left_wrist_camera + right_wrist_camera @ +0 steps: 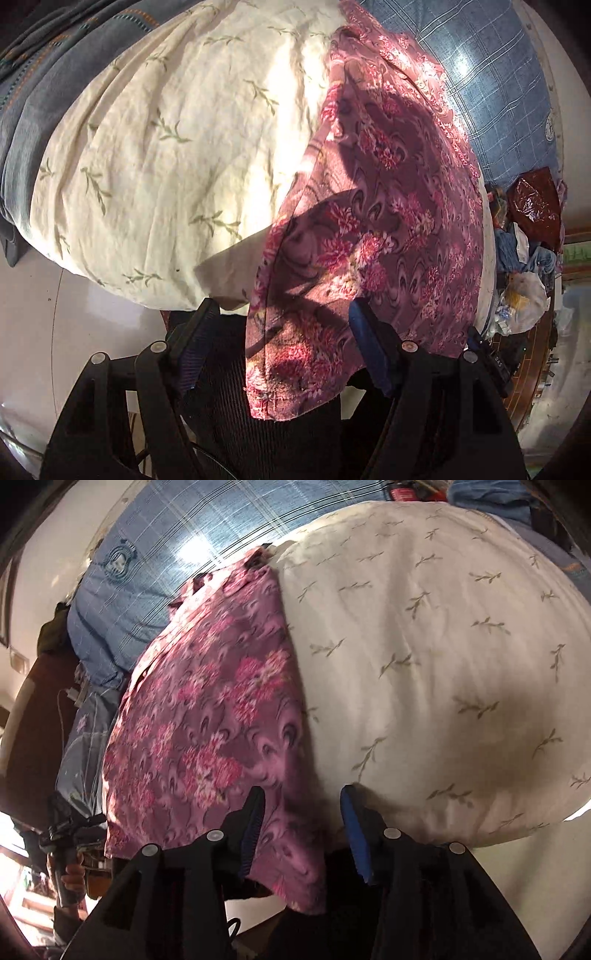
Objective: Fold small clothes
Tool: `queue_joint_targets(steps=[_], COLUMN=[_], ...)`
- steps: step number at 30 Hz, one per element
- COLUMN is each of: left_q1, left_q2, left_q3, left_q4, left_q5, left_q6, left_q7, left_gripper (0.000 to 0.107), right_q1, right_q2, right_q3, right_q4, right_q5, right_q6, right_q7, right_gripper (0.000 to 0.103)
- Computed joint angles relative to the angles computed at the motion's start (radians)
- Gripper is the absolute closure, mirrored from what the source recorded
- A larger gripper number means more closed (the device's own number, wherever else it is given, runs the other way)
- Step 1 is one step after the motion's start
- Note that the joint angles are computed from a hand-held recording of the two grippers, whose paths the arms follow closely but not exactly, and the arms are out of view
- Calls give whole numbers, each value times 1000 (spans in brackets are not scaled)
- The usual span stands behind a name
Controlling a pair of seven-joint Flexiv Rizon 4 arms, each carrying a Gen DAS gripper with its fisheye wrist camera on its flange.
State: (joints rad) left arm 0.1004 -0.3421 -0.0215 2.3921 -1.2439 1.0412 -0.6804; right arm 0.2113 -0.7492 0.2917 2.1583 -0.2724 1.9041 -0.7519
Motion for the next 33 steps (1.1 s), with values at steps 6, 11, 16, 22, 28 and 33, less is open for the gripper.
queue_joint_targets(steps=[6, 11, 16, 22, 28, 33], left_q1=[7, -29, -52, -42, -48, -42], left_q2=[-8, 5, 24, 69, 74, 34], left_q3=[3, -13, -17, -2, 15, 19], left_q4=[14, 30, 36, 28, -23, -100], left_q5=[-4, -59, -95, -208, -341, -406], left_q6=[-46, 22, 43, -104, -197, -212], left_q7=[-16, 43, 100, 162, 194, 182], left_gripper=[35, 41, 100, 103, 103, 103], right_q1=[-101, -108, -168, -289, -313, -297], right_q2=[-34, -39, -65, -128, -156, -171], right_q3=[113, 127, 186, 287, 286, 247], right_q4=[2, -15, -14, -16, -51, -146], right_q5=[-129, -147, -143, -218, -297, -362], right_q6=[-47, -126, -87, 43, 177, 195], right_q7=[-49, -88, -136, -108, -41, 36], right_gripper=[55, 91, 96, 96, 96, 96])
